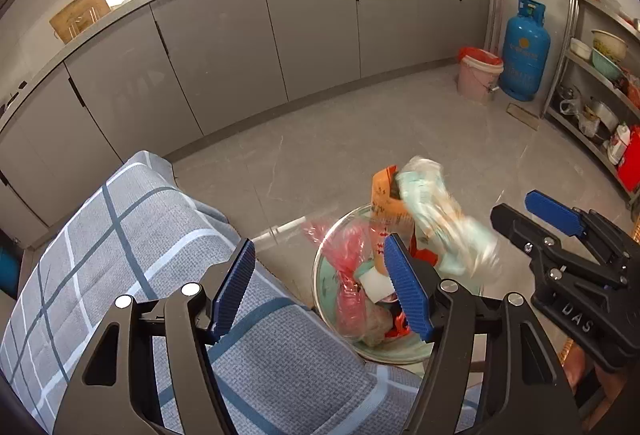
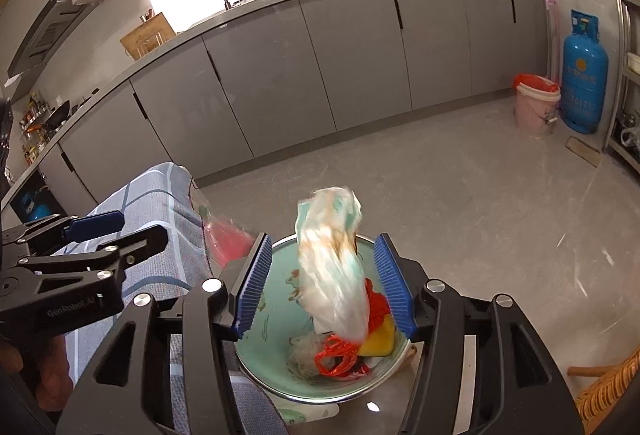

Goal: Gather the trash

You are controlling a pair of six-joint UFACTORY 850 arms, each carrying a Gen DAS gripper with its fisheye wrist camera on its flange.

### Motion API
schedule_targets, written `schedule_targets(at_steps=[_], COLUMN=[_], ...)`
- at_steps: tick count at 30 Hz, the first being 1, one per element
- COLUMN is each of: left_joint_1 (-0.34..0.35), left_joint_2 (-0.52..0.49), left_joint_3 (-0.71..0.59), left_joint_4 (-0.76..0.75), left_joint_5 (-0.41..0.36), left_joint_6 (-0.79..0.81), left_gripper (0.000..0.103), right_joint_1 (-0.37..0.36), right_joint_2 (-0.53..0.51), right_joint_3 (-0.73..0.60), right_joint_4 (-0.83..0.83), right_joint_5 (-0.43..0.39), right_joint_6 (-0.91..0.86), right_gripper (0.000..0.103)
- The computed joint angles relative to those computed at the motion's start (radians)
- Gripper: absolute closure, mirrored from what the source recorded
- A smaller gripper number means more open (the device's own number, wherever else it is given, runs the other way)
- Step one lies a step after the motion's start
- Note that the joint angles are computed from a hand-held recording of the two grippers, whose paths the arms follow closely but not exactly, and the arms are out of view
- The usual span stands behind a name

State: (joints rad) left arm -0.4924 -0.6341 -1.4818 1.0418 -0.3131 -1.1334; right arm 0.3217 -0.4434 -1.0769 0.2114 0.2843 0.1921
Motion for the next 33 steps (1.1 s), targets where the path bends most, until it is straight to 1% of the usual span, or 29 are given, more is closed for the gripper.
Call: schedule_targets(at_steps=[3, 4, 5, 6, 8, 10, 15, 17, 23, 25, 27, 33], left_joint_1=[0.003, 0.005, 0.005, 0.005, 0.001, -0.004, -0.007, -0.005, 0.004, 0.006, 0.009, 0.016], left_joint_2=[0.017, 0.026, 0.036, 0.047, 0.087, 0.127, 0.218, 0.244, 0.324, 0.348, 0.373, 0.423], left_joint_3=[0.022, 0.032, 0.045, 0.058, 0.109, 0.159, 0.268, 0.294, 0.37, 0.391, 0.413, 0.452], left_joint_4=[0.027, 0.038, 0.056, 0.082, 0.216, 0.312, 0.437, 0.457, 0.534, 0.56, 0.592, 0.635], left_joint_5=[0.002, 0.002, 0.001, -0.003, -0.017, -0.03, -0.045, -0.044, -0.055, -0.063, -0.07, -0.066], left_joint_6=[-0.034, -0.051, -0.074, -0.104, -0.253, -0.358, -0.5, -0.529, -0.635, -0.672, -0.712, -0.768], left_gripper=[0.036, 0.036, 0.034, 0.027, 0.021, 0.021, 0.021, 0.021, 0.02, 0.015, 0.014, 0.014], right_joint_1=[0.001, 0.003, 0.006, 0.01, 0.02, 0.032, 0.068, 0.087, 0.132, 0.146, 0.163, 0.19], right_joint_2=[0.016, 0.025, 0.037, 0.047, 0.074, 0.099, 0.148, 0.166, 0.195, 0.203, 0.213, 0.238], right_joint_3=[0.02, 0.029, 0.041, 0.051, 0.074, 0.095, 0.125, 0.132, 0.138, 0.139, 0.142, 0.157], right_joint_4=[0.029, 0.051, 0.077, 0.092, 0.132, 0.172, 0.255, 0.288, 0.357, 0.391, 0.44, 0.52], right_joint_5=[0.009, 0.014, 0.022, 0.028, 0.044, 0.057, 0.08, 0.09, 0.098, 0.103, 0.115, 0.118], right_joint_6=[-0.01, -0.027, -0.047, -0.059, -0.099, -0.139, -0.235, -0.274, -0.359, -0.397, -0.452, -0.534], right_gripper=[0.047, 0.045, 0.043, 0.041, 0.039, 0.037, 0.034, 0.032, 0.031, 0.028, 0.026, 0.025])
